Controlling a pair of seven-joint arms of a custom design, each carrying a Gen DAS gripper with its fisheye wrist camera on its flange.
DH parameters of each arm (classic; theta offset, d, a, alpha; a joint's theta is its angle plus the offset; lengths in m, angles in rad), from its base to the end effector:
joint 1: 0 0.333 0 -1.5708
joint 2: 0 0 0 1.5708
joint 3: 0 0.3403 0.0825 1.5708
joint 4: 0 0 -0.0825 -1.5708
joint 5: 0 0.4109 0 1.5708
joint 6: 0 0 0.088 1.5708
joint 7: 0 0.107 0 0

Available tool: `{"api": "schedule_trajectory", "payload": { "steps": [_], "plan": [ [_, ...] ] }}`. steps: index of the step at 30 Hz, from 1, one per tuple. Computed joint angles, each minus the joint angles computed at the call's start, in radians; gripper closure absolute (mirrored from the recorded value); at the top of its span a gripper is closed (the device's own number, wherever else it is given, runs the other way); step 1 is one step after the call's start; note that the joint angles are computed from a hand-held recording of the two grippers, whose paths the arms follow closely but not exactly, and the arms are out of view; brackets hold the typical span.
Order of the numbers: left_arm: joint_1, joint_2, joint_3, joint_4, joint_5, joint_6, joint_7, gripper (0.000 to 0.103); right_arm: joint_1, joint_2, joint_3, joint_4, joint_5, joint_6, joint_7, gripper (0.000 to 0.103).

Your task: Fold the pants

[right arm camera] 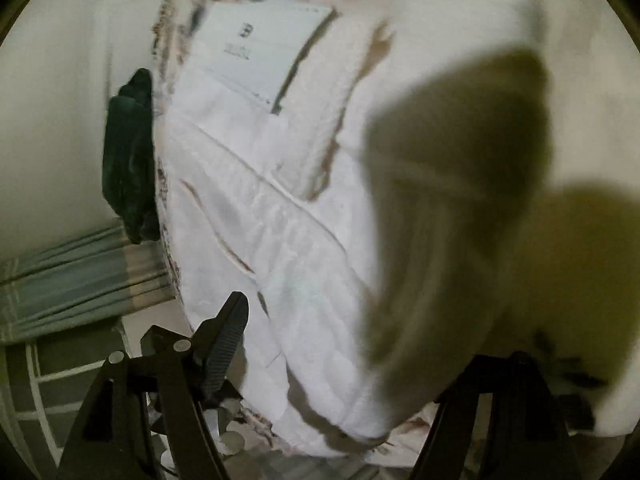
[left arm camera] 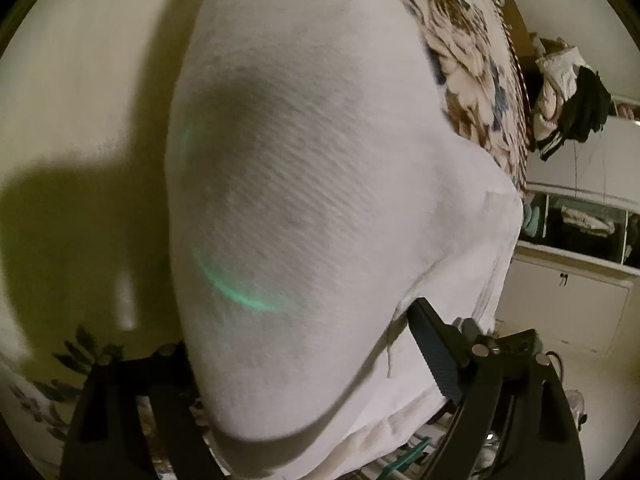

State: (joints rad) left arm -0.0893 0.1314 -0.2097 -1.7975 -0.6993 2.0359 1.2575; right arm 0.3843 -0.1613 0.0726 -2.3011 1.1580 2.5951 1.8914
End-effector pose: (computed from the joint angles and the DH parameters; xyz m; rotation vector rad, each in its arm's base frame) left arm 0.6058 -0.2183 0.5109 2.0561 -1.5035 0.5265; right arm 0.4896 0.2218 0.4629 -0.9434 2.1836 0.7205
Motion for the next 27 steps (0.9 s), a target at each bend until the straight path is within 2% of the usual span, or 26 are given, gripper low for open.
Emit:
{"api": "schedule_trajectory", "payload": {
  "steps": [3, 4, 5, 6, 7, 9, 10, 13, 17, 20, 24, 27],
  "plan": [
    [0.000, -0.010, -0.001, -0.026, -0.023, 0.025, 0.006, 0.015, 0.007, 0.008, 0.004, -0.020, 0.051, 0.031, -0.019, 0.028],
    [0.000, -0.020, -0.002, -0.042, -0.043, 0.047, 0.016, 0.017, 0.007, 0.007, 0.010, -0.020, 0.030, 0.044, -0.006, 0.030],
    [-0.003, -0.029, -0.001, -0.053, -0.046, 0.069, 0.019, 0.024, 0.008, 0.003, 0.016, -0.020, 0.000, 0.052, 0.011, 0.033],
    [-0.005, -0.042, -0.002, -0.064, -0.062, 0.095, 0.042, 0.047, 0.007, -0.005, 0.021, -0.021, -0.037, 0.057, 0.035, 0.043],
    [-0.009, -0.055, -0.002, -0.066, -0.055, 0.109, 0.061, 0.062, 0.008, -0.014, 0.025, -0.023, -0.073, 0.059, 0.060, 0.051],
    [-0.017, -0.079, 0.002, -0.072, -0.052, 0.125, 0.081, 0.077, 0.006, -0.036, 0.030, -0.024, -0.153, 0.057, 0.116, 0.057],
    [-0.020, -0.098, 0.005, -0.080, -0.059, 0.135, 0.092, 0.080, 0.002, -0.048, 0.035, -0.019, -0.209, 0.054, 0.155, 0.060],
    [-0.028, -0.138, 0.021, -0.081, -0.060, 0.129, 0.099, 0.082, -0.010, -0.066, 0.041, 0.022, -0.352, 0.018, 0.243, 0.065],
    [-0.032, -0.170, 0.047, -0.051, -0.052, 0.120, 0.103, 0.083, -0.004, -0.089, 0.038, 0.075, -0.422, 0.002, 0.289, 0.069],
    [-0.026, -0.171, 0.062, -0.004, -0.032, 0.117, 0.102, 0.083, 0.000, -0.053, 0.039, 0.159, -0.470, -0.001, 0.300, 0.069],
    [-0.002, -0.108, 0.076, 0.101, -0.026, 0.116, 0.126, 0.083, 0.000, 0.025, 0.043, 0.290, -0.517, 0.015, 0.311, 0.069],
    [0.032, 0.001, 0.069, 0.241, -0.010, 0.100, 0.147, 0.083, 0.001, 0.142, 0.056, 0.434, -0.587, 0.050, 0.366, 0.069]
  ]
}}
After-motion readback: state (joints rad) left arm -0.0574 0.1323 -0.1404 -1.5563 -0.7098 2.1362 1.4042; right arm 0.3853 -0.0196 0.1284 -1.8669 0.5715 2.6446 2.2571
